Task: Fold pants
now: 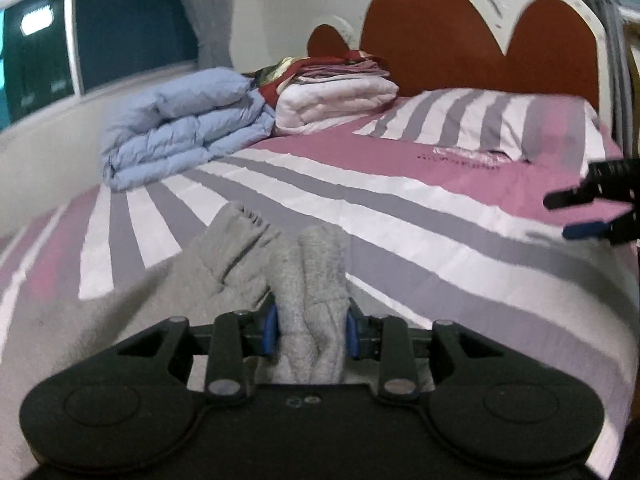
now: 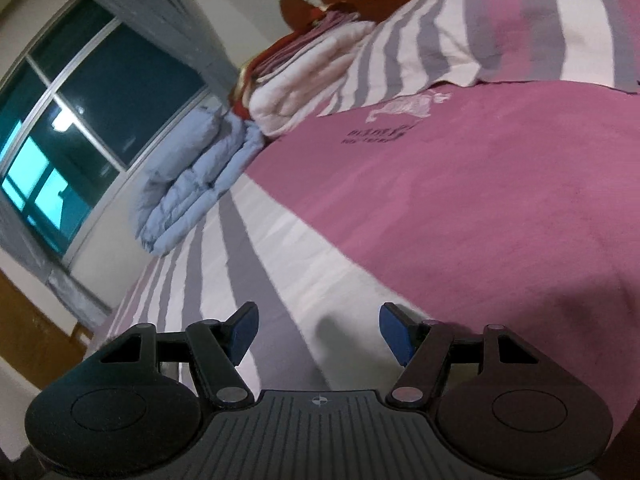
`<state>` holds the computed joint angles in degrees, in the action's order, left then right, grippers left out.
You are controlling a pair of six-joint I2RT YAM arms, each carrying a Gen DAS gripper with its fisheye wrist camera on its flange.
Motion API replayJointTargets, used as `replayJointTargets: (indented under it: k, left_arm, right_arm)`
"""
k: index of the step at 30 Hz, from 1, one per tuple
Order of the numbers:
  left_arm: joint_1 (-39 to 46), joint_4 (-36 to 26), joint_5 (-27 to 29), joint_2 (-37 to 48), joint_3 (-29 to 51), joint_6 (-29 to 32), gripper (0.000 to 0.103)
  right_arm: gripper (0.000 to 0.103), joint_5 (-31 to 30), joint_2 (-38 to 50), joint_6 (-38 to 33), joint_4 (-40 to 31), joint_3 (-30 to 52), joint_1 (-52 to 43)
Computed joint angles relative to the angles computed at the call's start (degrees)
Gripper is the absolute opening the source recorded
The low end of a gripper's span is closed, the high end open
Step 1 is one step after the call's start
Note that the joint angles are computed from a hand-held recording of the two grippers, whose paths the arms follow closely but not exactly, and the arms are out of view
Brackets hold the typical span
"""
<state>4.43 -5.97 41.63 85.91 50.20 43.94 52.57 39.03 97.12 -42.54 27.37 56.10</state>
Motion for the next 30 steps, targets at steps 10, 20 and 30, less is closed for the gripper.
replayJointTargets:
  k: [10, 20, 30]
  left_arm:
    - [-3.2, 3.5, -4.5, -3.7, -4.1, 1.4, 0.022]
    - [-2.3, 7.0, -1.9, -11.3, -11.9, -3.1, 0.048]
    - [23.3, 1.2, 11.6, -1.1, 0.9, -3.3, 0.044]
  right_arm:
    - [0.067, 0.0, 4.1, 0.8, -0.3, 2.4, 1.9]
    - [0.067, 1.6, 13.1, 5.8, -6.8, 8.1, 4.7]
    - [0.067, 1.2, 18.7, -5.0, 5.0, 11.4, 4.8]
